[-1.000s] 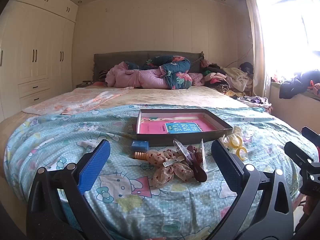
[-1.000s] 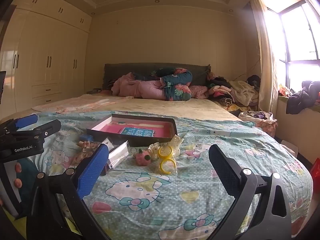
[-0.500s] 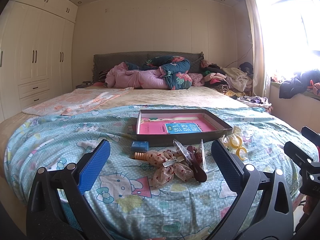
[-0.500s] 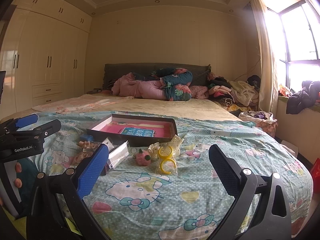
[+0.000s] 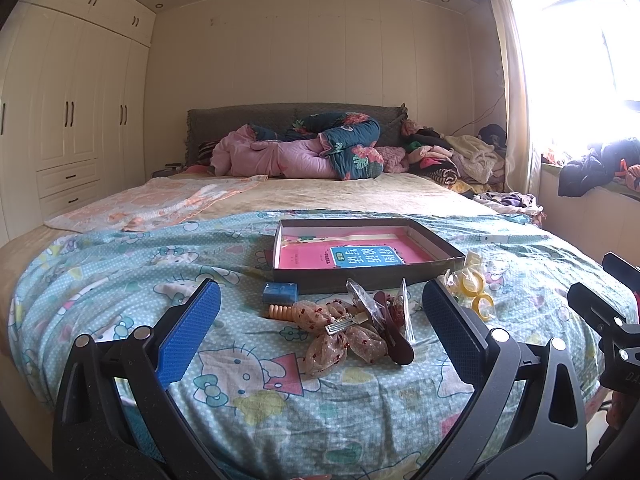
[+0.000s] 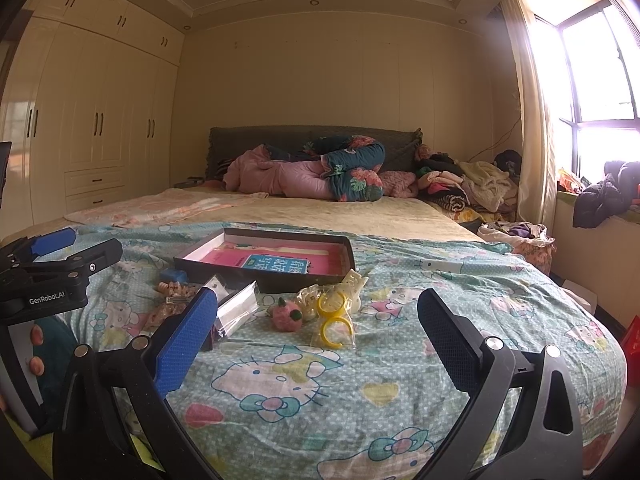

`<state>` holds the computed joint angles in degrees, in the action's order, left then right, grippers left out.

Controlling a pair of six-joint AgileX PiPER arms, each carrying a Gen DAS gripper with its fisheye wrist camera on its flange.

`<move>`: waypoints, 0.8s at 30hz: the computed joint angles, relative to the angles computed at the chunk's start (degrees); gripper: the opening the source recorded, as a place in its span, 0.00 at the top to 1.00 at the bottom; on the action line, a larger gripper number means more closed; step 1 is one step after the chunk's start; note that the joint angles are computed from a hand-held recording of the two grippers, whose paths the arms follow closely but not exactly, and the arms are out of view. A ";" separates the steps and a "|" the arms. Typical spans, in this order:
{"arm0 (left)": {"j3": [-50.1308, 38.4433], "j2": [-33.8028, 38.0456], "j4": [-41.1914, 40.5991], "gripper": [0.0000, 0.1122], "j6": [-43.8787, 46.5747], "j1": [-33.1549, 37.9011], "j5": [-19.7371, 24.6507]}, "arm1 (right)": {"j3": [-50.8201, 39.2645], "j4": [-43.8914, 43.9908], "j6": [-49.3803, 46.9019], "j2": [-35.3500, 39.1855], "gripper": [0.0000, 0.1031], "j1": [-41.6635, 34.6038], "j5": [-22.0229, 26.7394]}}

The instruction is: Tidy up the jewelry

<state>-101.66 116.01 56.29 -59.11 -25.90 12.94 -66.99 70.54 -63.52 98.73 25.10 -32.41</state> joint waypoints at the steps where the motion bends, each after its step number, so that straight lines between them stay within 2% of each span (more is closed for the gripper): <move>1: 0.00 0.00 0.00 0.17 0.00 0.00 0.00 | -0.07 -0.10 0.07 0.09 0.06 -0.05 0.04; 19: 0.00 0.00 -0.98 0.17 1.05 0.04 -0.12 | -0.04 1.22 -0.72 0.05 0.06 0.55 -0.20; 24: 0.39 -0.38 -2.45 0.17 2.67 0.11 -0.38 | -0.82 0.18 0.29 1.46 0.06 -0.45 1.18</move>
<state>-101.27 115.63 53.84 -56.44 -25.79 12.56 -67.80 70.72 -63.23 100.20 24.65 -31.23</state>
